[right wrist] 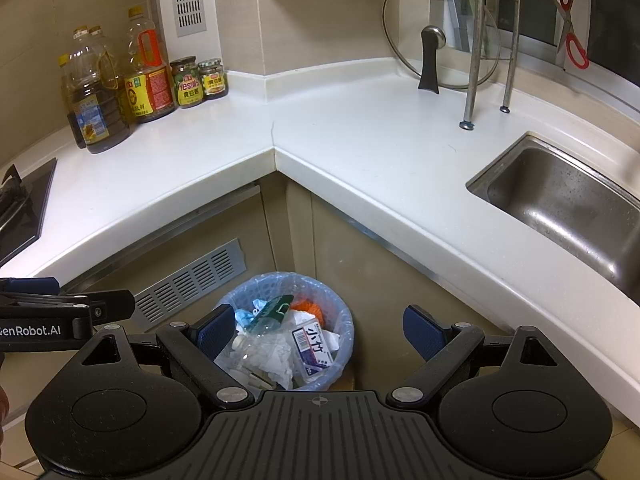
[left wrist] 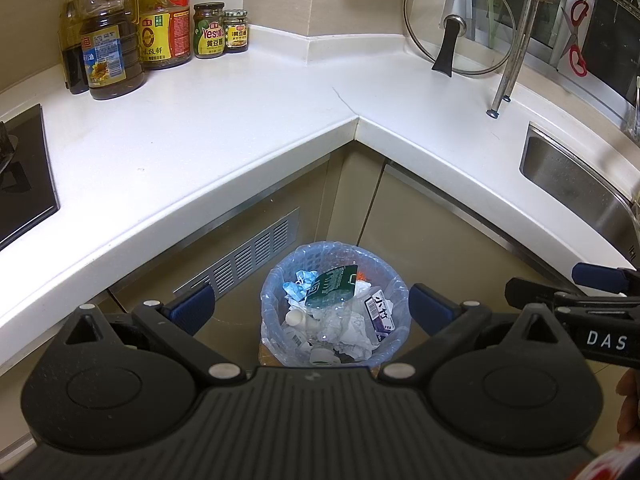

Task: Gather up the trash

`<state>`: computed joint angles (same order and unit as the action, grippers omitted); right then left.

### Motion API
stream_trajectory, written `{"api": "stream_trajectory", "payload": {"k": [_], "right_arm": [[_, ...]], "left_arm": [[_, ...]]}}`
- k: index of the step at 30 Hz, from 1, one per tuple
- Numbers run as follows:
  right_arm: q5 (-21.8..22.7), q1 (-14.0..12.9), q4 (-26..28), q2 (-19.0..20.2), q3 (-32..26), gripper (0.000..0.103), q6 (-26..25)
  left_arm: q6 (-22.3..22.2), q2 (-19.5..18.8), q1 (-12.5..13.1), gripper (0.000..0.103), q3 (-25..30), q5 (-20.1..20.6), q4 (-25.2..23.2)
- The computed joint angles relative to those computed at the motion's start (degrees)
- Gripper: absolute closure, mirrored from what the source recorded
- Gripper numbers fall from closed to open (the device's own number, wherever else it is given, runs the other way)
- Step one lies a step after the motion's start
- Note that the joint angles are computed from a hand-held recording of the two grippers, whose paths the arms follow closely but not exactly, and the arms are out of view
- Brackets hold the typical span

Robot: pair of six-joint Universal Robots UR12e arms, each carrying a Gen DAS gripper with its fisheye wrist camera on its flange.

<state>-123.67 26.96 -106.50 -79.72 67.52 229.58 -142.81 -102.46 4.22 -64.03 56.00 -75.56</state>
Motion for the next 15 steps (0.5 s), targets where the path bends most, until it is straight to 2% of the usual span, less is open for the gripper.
{"api": "stream_trajectory", "payload": {"k": [15], "right_arm": [[-0.1, 0.1, 0.6, 0.2, -0.4, 0.012, 0.5]], "left_arm": [[0.2, 0.0, 0.0, 0.001, 0.0, 0.0, -0.1]]}}
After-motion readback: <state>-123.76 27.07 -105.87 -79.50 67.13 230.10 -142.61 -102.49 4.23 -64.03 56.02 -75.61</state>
